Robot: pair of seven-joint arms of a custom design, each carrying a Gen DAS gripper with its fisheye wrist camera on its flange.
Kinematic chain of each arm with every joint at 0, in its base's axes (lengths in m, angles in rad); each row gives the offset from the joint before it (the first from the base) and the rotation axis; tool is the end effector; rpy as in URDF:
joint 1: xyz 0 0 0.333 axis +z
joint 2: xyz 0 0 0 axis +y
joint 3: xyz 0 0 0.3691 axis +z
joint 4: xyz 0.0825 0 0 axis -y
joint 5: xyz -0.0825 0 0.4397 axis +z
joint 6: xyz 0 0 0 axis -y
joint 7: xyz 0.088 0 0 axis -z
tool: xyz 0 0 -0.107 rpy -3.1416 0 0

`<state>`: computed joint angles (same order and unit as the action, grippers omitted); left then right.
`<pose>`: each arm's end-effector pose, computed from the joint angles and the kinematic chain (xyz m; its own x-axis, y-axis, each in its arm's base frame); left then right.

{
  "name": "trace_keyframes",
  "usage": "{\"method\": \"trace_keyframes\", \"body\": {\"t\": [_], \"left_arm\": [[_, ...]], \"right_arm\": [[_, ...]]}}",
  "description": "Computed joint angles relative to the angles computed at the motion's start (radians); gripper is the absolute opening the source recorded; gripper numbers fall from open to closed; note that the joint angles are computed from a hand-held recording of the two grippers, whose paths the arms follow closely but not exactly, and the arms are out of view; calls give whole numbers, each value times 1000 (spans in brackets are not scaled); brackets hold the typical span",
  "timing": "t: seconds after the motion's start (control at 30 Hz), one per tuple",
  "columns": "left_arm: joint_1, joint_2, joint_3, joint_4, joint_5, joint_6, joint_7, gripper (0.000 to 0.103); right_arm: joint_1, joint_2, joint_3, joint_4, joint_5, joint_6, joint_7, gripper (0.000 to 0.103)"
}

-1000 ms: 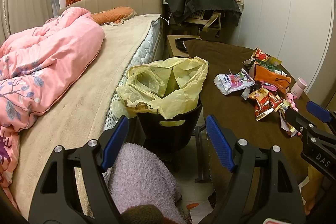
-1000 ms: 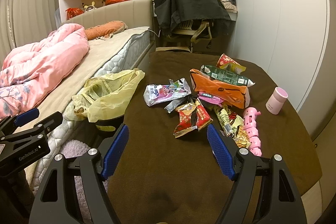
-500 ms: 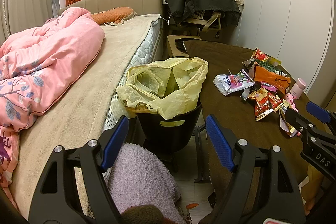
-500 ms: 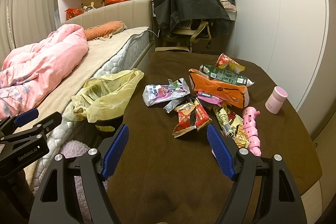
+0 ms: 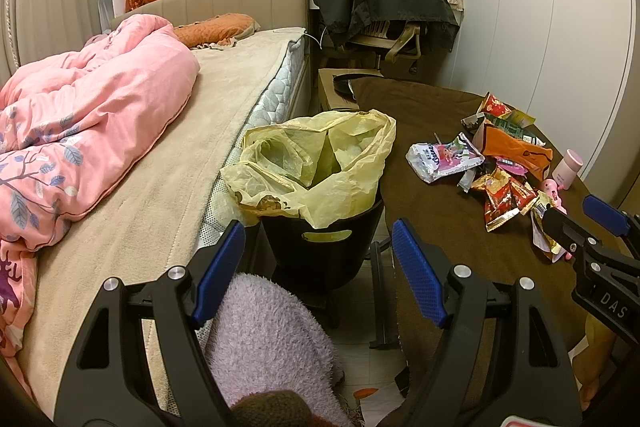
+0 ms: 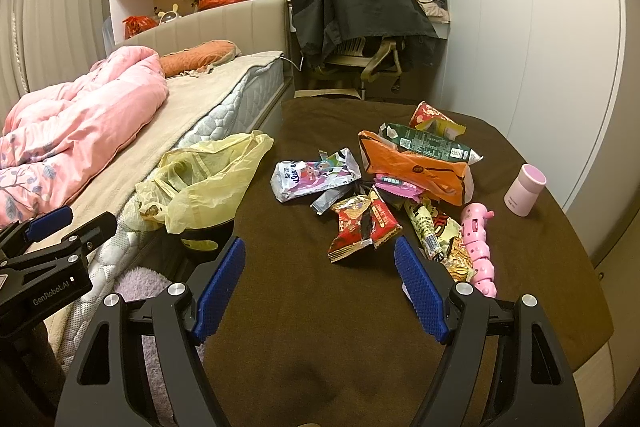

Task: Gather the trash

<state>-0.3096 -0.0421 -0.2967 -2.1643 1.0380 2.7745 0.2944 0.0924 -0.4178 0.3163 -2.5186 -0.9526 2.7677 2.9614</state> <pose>0.4776 -0.3792 0.4936 -0.1940 -0.9808 -0.0184 -0.6269 0.1383 -0.7667 0.4208 0.2295 0.4930 -0.1486 -0.9884 -0.0325 -0.6128 0.1178 -0.7814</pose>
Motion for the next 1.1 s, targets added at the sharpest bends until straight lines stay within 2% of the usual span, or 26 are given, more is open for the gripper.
{"method": "trace_keyframes", "body": {"t": [0.77, 1.0, 1.1], "left_arm": [[-12, 9, -3, 31, -25, -14, 33, 73], [-19, 34, 2, 60, 6, -3, 22, 72], [-26, 71, 12, 102, 7, 32, 34, 73]], "right_arm": [[-6, -34, -13, -15, 19, -6, -28, 73], [-51, -62, -3, -25, 8, -14, -35, 73], [-80, -69, -11, -23, -23, -15, -44, 73]]}}
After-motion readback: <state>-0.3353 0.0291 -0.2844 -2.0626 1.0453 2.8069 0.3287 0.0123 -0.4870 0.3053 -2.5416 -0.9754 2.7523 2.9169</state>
